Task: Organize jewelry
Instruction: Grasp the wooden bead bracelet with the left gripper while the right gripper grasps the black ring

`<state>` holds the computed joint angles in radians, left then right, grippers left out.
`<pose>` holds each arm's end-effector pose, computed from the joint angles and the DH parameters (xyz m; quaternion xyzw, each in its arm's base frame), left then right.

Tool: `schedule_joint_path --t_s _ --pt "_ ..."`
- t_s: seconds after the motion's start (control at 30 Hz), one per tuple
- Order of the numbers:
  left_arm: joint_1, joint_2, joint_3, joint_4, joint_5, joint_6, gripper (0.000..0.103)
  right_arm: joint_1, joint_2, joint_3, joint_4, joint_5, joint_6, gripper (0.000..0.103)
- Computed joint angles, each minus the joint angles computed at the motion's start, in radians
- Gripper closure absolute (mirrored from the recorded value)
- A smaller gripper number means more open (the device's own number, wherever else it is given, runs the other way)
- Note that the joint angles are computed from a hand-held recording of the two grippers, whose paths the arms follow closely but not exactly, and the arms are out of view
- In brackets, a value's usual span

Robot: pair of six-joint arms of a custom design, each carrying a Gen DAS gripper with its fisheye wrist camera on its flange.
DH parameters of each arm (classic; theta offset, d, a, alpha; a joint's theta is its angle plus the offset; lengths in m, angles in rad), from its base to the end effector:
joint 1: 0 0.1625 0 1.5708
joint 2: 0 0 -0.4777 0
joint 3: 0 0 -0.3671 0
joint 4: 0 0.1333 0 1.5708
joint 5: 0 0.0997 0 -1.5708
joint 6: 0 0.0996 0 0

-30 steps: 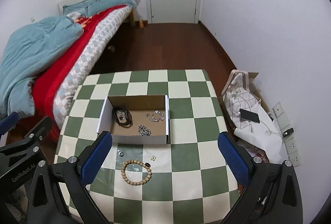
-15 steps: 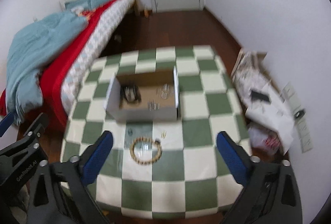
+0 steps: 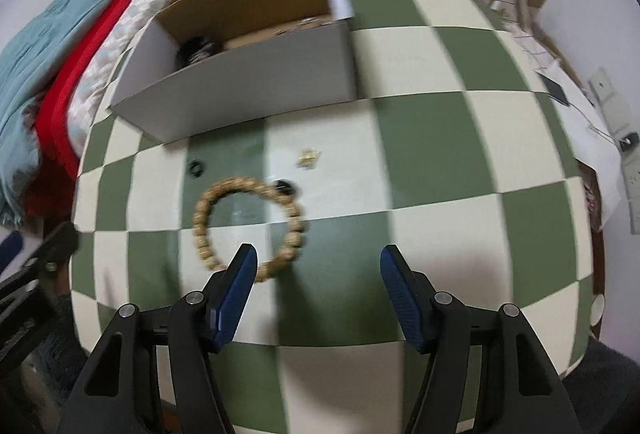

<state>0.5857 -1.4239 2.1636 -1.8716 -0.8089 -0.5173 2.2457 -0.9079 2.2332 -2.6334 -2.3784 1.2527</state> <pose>-0.2222 -0.3899 0.2800 0.2887 0.8626 -0.1000 0.4031 0.3363 -0.3221 0.0906 -0.2104 -0.8885 0.2513 0.3211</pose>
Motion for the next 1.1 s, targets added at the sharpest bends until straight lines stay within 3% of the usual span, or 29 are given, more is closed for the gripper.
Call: schedule_joint_path --t_s 0.1,0.17,0.23,0.3,0.37,0.43,0.63,0.77,0.9,1.1 --pt "0.005 0.057 0.016 -0.065 -0.064 0.044 0.002 0.002 -0.048 0.028 0.084 -0.021 0.081 0.037" --pt "0.012 0.093 0.024 -0.092 -0.097 0.061 0.011 0.000 -0.076 0.055 0.100 -0.030 0.118 0.042" --pt "0.022 0.122 0.028 -0.099 -0.123 0.077 0.033 -0.006 -0.100 0.076 0.116 -0.032 0.147 0.048" --pt "0.021 0.112 0.050 -0.157 -0.136 0.107 0.047 -0.013 -0.115 0.100 0.097 -0.031 0.154 0.049" --pt "0.025 0.093 0.067 -0.201 -0.165 0.157 0.067 -0.017 -0.125 0.114 0.079 -0.032 0.150 0.051" --pt "0.020 0.076 0.078 -0.197 -0.162 0.185 0.095 -0.023 -0.125 0.122 0.040 -0.038 0.122 0.051" --pt "0.042 -0.006 0.077 -0.081 -0.101 0.152 0.096 -0.038 -0.072 0.114 -0.166 -0.014 -0.042 0.051" --pt "0.057 -0.043 0.074 -0.030 -0.046 0.115 0.096 -0.047 -0.010 0.064 -0.233 0.001 -0.161 0.051" --pt "0.070 -0.057 0.071 -0.021 -0.038 0.100 0.096 -0.051 0.056 -0.002 -0.213 -0.014 -0.228 0.051" --pt "0.072 -0.063 0.071 -0.023 -0.042 0.096 0.096 -0.036 0.120 -0.090 -0.068 -0.085 -0.253 0.054"
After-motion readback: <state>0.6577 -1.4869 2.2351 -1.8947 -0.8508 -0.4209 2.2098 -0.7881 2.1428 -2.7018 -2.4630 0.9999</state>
